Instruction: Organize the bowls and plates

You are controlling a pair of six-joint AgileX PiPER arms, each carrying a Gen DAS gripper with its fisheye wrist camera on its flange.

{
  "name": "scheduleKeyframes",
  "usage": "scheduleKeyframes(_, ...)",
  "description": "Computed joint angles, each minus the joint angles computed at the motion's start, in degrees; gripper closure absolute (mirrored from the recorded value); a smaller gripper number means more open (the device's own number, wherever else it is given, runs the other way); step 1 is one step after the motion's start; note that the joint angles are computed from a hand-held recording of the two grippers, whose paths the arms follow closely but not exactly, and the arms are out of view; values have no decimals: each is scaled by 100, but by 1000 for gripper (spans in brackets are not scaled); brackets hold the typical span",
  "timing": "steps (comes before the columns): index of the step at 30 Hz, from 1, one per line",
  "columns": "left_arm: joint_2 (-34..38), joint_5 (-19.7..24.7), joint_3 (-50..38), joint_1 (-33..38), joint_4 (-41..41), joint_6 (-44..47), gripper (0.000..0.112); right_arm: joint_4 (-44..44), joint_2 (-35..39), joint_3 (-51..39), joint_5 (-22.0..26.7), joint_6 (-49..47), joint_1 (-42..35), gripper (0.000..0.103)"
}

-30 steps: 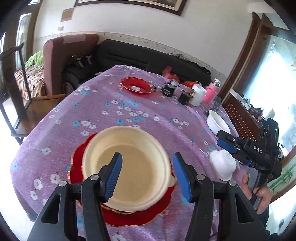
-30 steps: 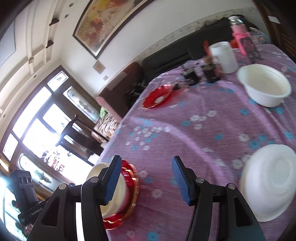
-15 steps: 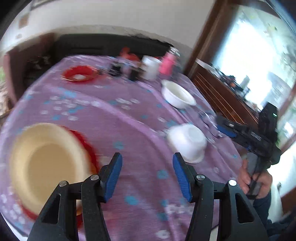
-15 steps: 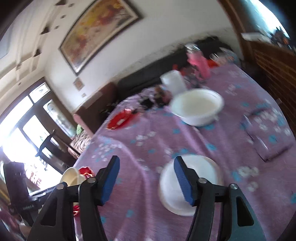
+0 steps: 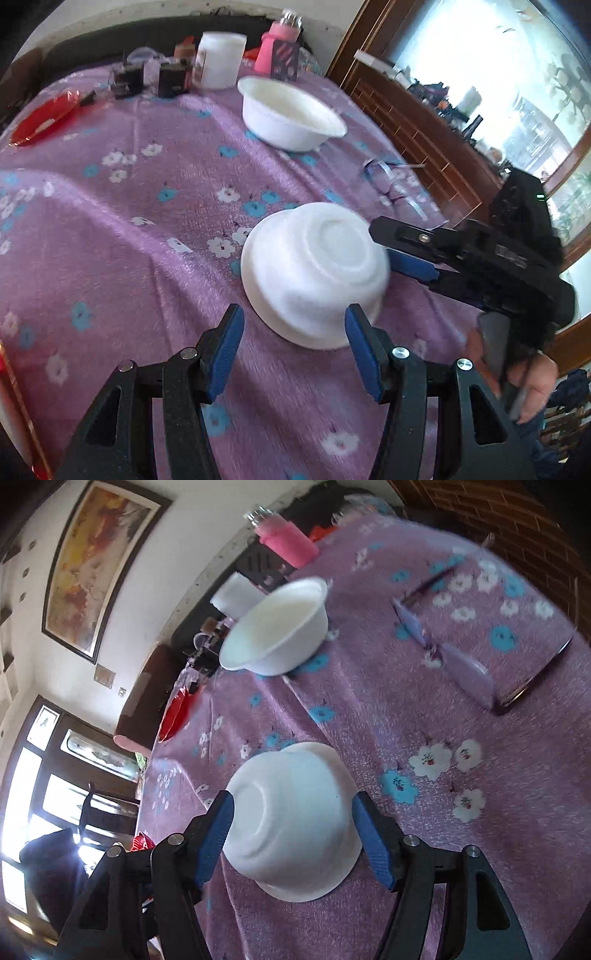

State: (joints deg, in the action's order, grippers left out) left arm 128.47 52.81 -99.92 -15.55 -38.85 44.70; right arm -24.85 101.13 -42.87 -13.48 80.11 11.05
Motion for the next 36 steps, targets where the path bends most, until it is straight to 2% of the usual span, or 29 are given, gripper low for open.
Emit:
scheduleKeyframes(2, 252, 142, -272, 34, 89, -146, 55, -645, 134, -55, -193, 705, -54, 31)
scheduleKeyframes(6, 386, 192, -420, 144, 240, -215, 55, -737, -25, -238, -84, 820, 195, 30)
scheduleKeyframes(9, 446, 373, -455, 313, 112, -127, 55, -1858, 38, -897, 358, 1730, 535, 29)
scheduleKeyframes(11, 390, 372, -414, 361, 154, -128, 55, -1860, 37, -1180, 578, 1735, 694, 29)
scheduleKeyframes(12, 356, 386, -393, 407, 131, -83, 55, -1849, 22, -1283, 794, 1683, 757, 29)
scheduleKeyframes(14, 238, 405, -293, 538, 63, 9, 55, -1717, -42, -1553, 1675, 1199, 942, 28)
scheduleKeyframes(15, 114, 352, -141, 620, 3, 107, 55, -1925, -48, -1629, 2018, 1225, 1018, 24)
scheduleKeyframes(18, -115, 89, 195, 672, 50, 230, 54, -3459, -12, -1624, 3168, 2119, 1506, 10)
scheduleKeyframes(20, -143, 147, 289, 764, -51, 361, 54, -3872, 144, -1601, 3356, 2334, 1634, 9)
scheduleKeyframes(22, -136, 187, 339, 765, -97, 407, 54, -3898, 303, -1648, 3190, 2122, 1667, 9)
scheduleKeyframes(27, -248, 124, 551, 795, -117, 534, 54, -3293, 1127, -2569, 4204, 575, 1980, 4)
scheduleKeyframes(30, -261, 111, 605, 840, -113, 559, 54, -2577, 1446, -2810, 3920, -245, 1714, 3)
scheduleKeyframes(31, -250, 110, 597, 847, -96, 543, 54, -2423, 1518, -2862, 3957, -412, 1712, 1)
scheduleKeyframes(34, -255, 121, 596, 881, -109, 501, 54, -2438, 1447, -2770, 3839, -207, 1673, 1)
scheduleKeyframes(36, -275, 155, 586, 918, -144, 515, 54, -2051, 1128, -2428, 3068, -115, 1452, 1)
